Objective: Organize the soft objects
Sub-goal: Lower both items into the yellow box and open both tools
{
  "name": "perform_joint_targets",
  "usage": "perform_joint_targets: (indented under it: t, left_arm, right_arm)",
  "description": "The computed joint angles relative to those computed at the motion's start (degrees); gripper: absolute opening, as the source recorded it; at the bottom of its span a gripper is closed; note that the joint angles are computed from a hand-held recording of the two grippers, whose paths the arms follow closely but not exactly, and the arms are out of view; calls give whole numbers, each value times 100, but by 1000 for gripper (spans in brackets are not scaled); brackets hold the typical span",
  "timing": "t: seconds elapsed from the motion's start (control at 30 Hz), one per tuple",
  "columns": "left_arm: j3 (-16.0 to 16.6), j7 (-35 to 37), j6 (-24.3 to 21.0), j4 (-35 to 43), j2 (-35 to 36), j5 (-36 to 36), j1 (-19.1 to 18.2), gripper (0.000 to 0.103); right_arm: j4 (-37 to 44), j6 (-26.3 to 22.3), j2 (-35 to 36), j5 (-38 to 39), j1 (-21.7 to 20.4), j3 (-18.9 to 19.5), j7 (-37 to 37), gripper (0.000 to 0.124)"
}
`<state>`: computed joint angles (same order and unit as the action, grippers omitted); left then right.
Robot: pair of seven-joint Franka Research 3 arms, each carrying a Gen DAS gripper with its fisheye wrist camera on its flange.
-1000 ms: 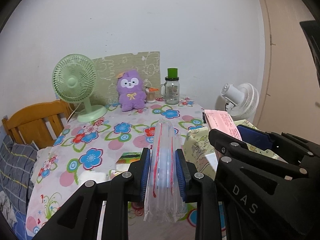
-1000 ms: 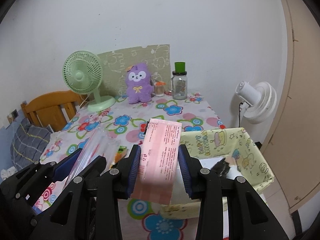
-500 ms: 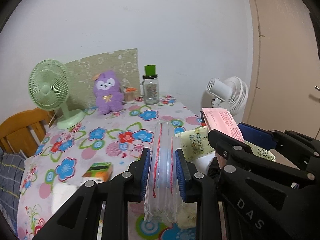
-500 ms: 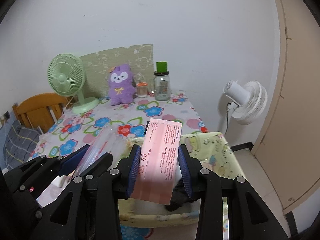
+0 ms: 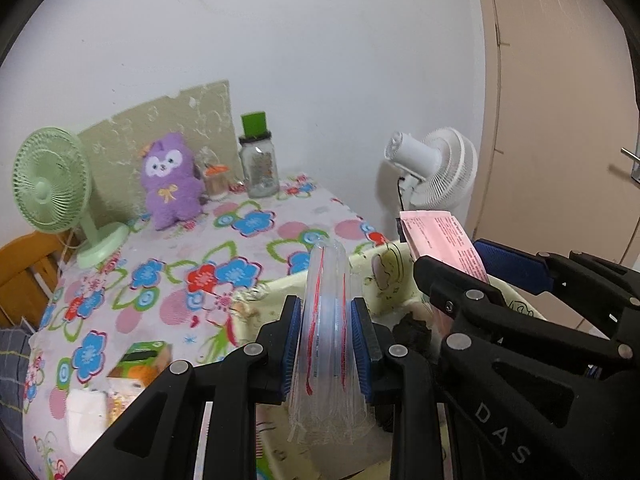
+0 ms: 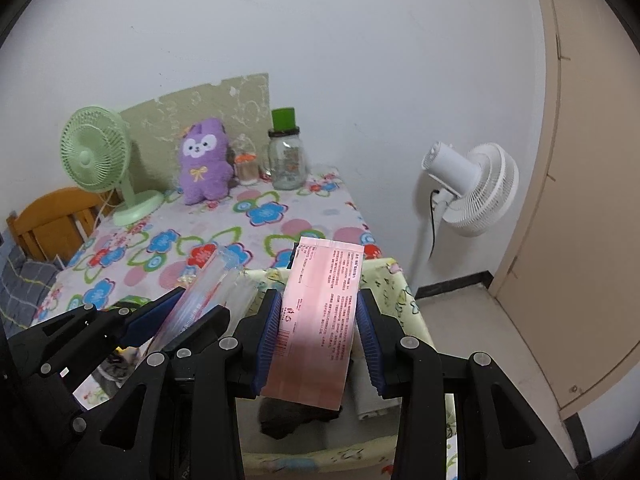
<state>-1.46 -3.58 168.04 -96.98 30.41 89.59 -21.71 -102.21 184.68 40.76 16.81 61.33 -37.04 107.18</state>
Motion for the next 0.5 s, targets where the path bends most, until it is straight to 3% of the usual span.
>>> perform_joint_targets:
  t: [0.1, 0.23, 0.27, 0.33, 0.43, 0.5]
  left_arm:
    - [-70, 647, 72, 157, 200, -595, 60, 26]
    - [-6, 1276, 56, 248, 334, -1253, -32, 43]
    - [46, 1326, 116, 258, 351, -1308, -73, 53]
    - [125, 1503, 169, 242, 356, -1483, -141, 64]
    - [271, 1647, 214, 207, 321, -1594, -284, 77]
    - [363, 1640, 249, 220, 332, -1626, -358, 78]
  right_arm:
    - [94, -90, 25, -35, -245, 205, -24, 42]
    - [197, -113, 45, -146, -544, 472, 12, 42]
    - [219, -93, 46, -167, -633, 560, 7, 42]
    - [288, -107, 88, -176, -729, 635, 34, 42]
    - [327, -48, 46, -215, -1015, 951, -16, 42]
    - [358, -24, 33, -227, -1128, 1081, -87, 45]
